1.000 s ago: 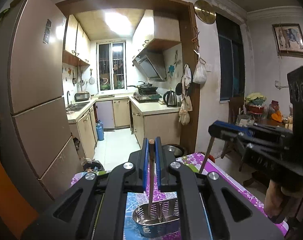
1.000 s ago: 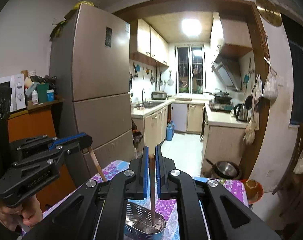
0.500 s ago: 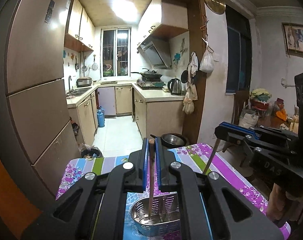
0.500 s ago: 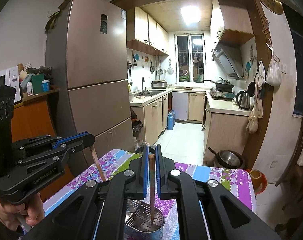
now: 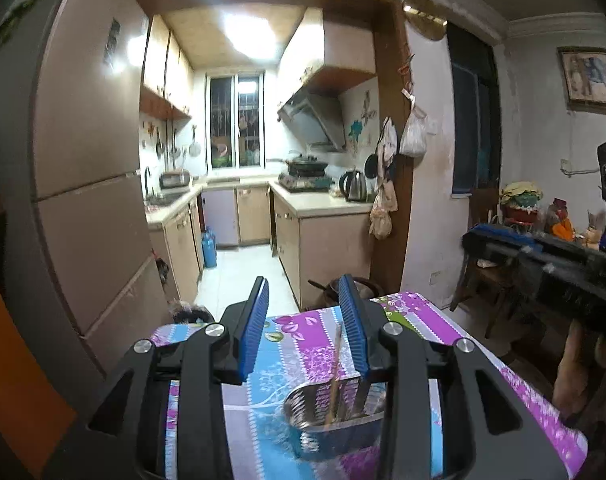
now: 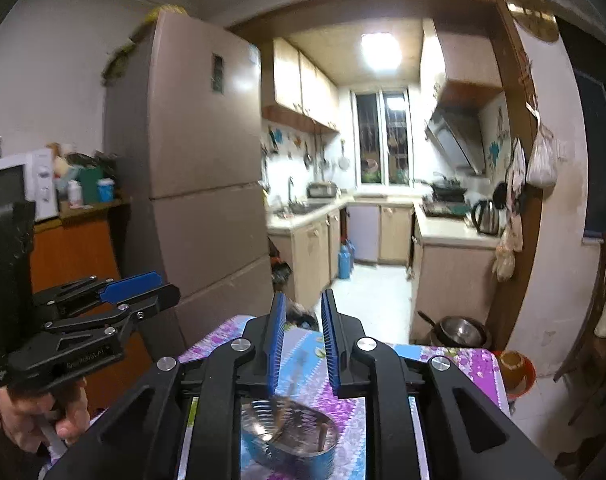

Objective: Organize utensils
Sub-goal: 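Open the left gripper to release the chopstick into the holder, then move the left gripper back over the next wooden chopstick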

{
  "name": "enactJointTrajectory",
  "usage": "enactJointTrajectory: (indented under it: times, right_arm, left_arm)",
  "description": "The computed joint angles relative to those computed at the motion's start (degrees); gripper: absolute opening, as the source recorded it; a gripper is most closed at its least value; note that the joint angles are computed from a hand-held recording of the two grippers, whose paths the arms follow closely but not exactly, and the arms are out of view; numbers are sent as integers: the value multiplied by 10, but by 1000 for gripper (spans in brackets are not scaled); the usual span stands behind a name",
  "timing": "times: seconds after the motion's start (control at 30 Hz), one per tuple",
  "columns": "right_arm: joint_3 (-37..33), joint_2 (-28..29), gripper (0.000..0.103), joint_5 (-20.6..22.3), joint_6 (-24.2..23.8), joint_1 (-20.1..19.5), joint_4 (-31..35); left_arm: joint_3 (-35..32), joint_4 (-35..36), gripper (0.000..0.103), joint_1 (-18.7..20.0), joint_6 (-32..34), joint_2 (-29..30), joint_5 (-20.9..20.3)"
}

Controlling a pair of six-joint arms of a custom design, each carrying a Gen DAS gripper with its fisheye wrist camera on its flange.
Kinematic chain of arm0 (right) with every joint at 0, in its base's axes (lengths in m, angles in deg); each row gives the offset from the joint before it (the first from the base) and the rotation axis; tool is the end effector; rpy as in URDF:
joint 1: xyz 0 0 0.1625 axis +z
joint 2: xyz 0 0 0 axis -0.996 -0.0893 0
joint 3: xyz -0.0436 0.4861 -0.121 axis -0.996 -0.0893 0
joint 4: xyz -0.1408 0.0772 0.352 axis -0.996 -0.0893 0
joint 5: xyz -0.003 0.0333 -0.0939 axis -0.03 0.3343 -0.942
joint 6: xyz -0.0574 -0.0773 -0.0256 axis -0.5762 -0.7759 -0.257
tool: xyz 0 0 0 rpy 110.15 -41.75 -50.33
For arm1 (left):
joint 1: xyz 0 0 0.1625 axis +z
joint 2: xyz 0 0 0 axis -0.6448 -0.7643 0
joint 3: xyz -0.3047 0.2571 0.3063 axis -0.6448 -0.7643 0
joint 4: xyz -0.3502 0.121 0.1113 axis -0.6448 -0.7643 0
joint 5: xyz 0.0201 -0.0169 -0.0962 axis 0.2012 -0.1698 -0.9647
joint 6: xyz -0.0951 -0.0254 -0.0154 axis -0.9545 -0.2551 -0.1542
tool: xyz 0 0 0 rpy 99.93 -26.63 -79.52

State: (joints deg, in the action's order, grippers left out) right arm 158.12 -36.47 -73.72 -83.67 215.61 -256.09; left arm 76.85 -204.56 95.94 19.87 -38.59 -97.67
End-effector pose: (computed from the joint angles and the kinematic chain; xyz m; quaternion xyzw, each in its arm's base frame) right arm 0.6042 -0.5820 0.1478 0.3260 -0.7588 0.5329 0.1842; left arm -0.1804 -0.5860 0.5687 0.3686 0.7600 -0.4922 0.2104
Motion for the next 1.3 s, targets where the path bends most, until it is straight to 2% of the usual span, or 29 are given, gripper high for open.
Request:
enactJointTrajectory:
  times: [0.1, 0.23, 0.37, 0.47, 0.53, 0.63, 0.83, 0.9, 0.93, 1.0, 1.3]
  right_arm:
    - [95, -23, 22, 19, 7, 24, -75]
    - [216, -16, 22, 31, 32, 53, -160]
    - [286, 27, 22, 8, 66, 76, -208]
    - [314, 51, 22, -15, 106, 86, -228]
    - [322, 60, 22, -30, 118, 90, -237]
    - [333, 67, 22, -47, 138, 94, -245]
    - [342, 80, 22, -60, 159, 97, -240]
    - [346, 82, 22, -62, 163, 97, -239]
    - [348, 82, 22, -64, 165, 96, -240]
    - [351, 83, 22, -68, 167, 97, -245]
    - [352, 87, 22, -67, 171, 95, -242]
  left_arm:
    - [71, -26, 48, -4, 35, -71, 2]
    - [151, -17, 49, 8, 53, -157, 17]
    - [234, 10, 49, 47, 55, -233, 31]
    - [288, 32, 49, 111, 33, -266, 25]
    - [301, 54, 49, 159, 16, -269, -4]
    - [323, 56, 49, 198, 16, -268, -29]
    - [366, 25, 45, 198, 30, -279, -57]
    - [377, 26, 36, 198, 34, -288, -71]
    - [385, 20, 32, 194, 38, -289, -67]
    - [400, 9, 20, 192, 42, -291, -63]
    - [436, -69, 18, 193, 64, -263, -46]
